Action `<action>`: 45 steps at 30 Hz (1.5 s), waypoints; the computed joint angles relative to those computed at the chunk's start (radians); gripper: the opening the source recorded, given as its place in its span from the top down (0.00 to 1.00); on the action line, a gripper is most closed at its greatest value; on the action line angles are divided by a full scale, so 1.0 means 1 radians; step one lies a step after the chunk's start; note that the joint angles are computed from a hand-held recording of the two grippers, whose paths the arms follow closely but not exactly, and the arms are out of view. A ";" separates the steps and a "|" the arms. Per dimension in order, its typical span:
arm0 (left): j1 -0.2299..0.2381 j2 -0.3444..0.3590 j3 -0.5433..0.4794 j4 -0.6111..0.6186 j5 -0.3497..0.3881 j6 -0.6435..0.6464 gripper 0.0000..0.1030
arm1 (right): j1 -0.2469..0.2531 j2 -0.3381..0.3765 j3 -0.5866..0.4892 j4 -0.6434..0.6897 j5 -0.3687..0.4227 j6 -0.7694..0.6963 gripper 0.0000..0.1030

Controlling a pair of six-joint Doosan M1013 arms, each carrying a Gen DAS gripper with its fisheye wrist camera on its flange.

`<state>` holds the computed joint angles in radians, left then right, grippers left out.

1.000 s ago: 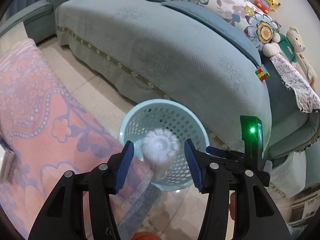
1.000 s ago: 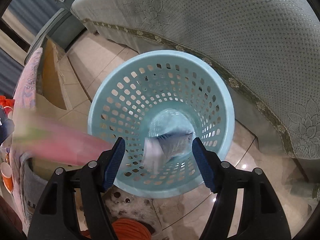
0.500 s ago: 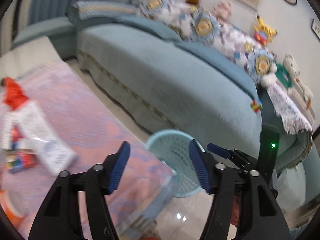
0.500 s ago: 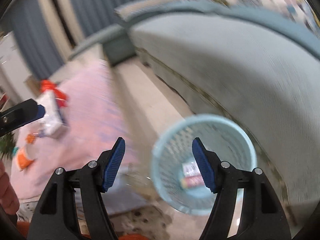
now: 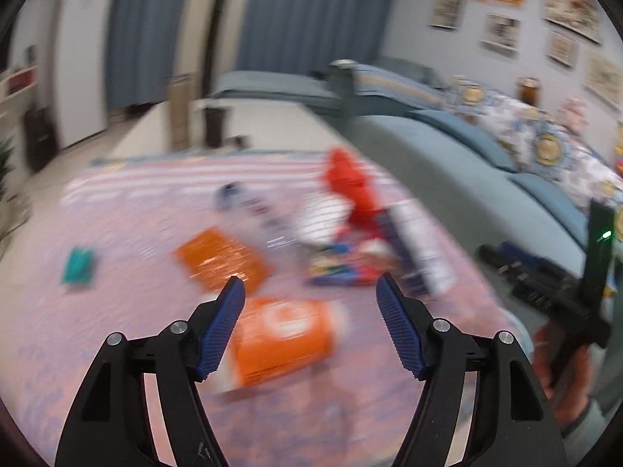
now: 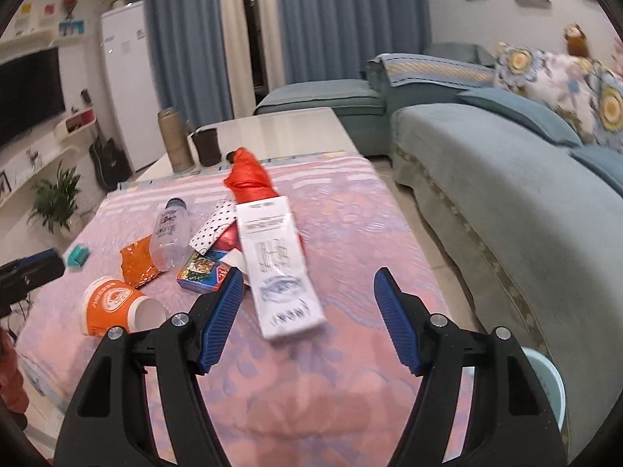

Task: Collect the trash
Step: 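Grasp the orange paper cup with the left tool while the right tool grasps another milk carton, then carry the cup and carton over the wastebasket and release both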

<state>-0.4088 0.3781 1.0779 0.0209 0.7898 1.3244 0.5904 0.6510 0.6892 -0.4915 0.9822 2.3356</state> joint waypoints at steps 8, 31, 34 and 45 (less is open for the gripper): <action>0.040 0.011 0.055 0.017 0.039 -0.104 0.33 | -0.011 0.091 -0.111 0.042 0.047 -0.049 0.27; 0.101 0.050 0.064 -0.592 0.038 0.217 0.77 | -0.035 0.219 -0.315 0.208 0.210 -0.189 0.51; 0.096 0.051 0.060 -0.616 0.027 0.240 0.85 | -0.027 0.193 -0.267 0.183 0.174 -0.182 0.54; 0.045 0.019 0.052 -0.641 -0.085 0.374 0.99 | -0.018 0.017 0.004 0.030 0.017 -0.021 0.55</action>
<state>-0.3636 0.3974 1.1297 -0.6202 0.7048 1.6982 0.5723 0.6683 0.6933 -0.4616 0.9987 2.3144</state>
